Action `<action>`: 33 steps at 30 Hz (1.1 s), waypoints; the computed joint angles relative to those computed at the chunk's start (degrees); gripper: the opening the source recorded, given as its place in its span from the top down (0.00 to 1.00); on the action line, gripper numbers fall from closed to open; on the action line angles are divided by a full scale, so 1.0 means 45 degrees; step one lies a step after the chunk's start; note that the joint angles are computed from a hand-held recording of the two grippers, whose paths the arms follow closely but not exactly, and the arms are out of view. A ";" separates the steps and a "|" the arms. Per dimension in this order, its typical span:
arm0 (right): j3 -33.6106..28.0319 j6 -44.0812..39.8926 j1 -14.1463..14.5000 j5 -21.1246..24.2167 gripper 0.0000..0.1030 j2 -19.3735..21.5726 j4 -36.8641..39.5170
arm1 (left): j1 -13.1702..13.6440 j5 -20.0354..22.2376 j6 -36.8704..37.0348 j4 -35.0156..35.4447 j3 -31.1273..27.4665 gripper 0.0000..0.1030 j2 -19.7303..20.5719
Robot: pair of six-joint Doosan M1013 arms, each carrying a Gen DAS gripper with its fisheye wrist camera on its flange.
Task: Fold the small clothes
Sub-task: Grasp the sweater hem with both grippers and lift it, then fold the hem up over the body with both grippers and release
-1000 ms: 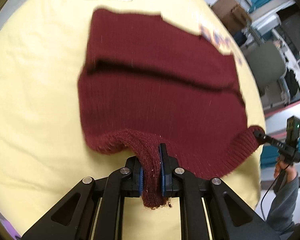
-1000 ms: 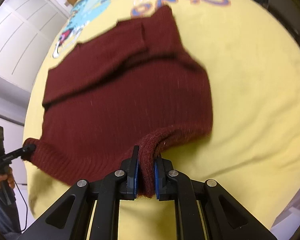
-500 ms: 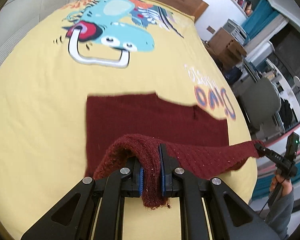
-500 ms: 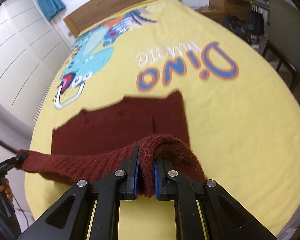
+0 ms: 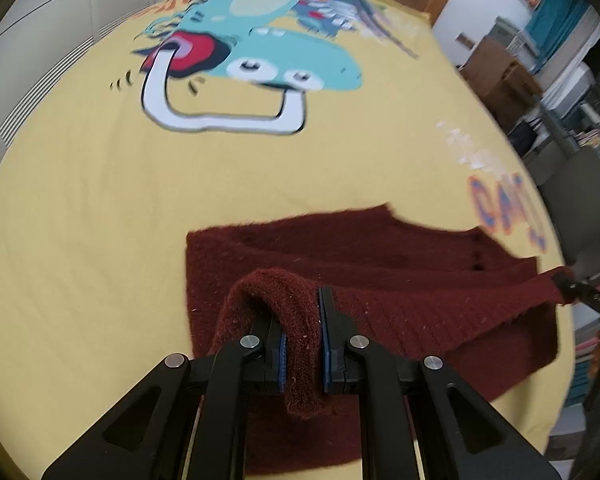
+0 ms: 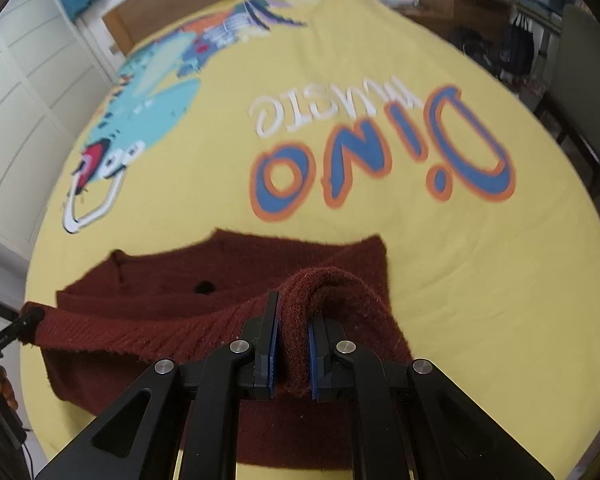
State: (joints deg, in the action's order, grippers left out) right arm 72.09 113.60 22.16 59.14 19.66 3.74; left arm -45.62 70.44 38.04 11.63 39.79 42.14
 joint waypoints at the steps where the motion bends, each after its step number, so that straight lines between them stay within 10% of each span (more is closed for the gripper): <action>1: -0.0017 0.0059 0.0008 0.0088 0.89 0.0093 -0.0038 | -0.0004 -0.0024 -0.0116 0.0039 0.0109 0.89 0.0001; 5: 0.0074 0.0050 0.0025 0.0239 0.87 0.0266 0.0063 | -0.0140 0.0178 0.0191 0.0566 0.0125 0.85 0.0118; 9: 0.0234 -0.0084 0.0063 0.0298 0.84 0.0270 0.0100 | -0.0285 0.0913 0.0598 0.0853 -0.0304 0.55 0.0385; 13: 0.0331 0.0206 0.0162 0.0286 0.55 0.0146 -0.0397 | -0.0486 0.1682 0.0691 0.1477 -0.1031 0.17 0.0717; 18: 0.0436 0.0335 0.0358 -0.0027 0.23 -0.0222 -0.1071 | -0.0636 0.1552 0.0771 0.1529 -0.1412 0.01 0.0778; 25: 0.0671 0.0030 0.1106 -0.0679 0.00 -0.0632 -0.2507 | -0.1003 0.0695 0.0849 0.1856 -0.1356 0.01 0.0635; 33: 0.1773 -0.0060 0.2320 -0.1812 0.00 -0.0805 -0.3477 | -0.1419 0.0503 0.0977 0.1451 -0.1001 0.01 0.0889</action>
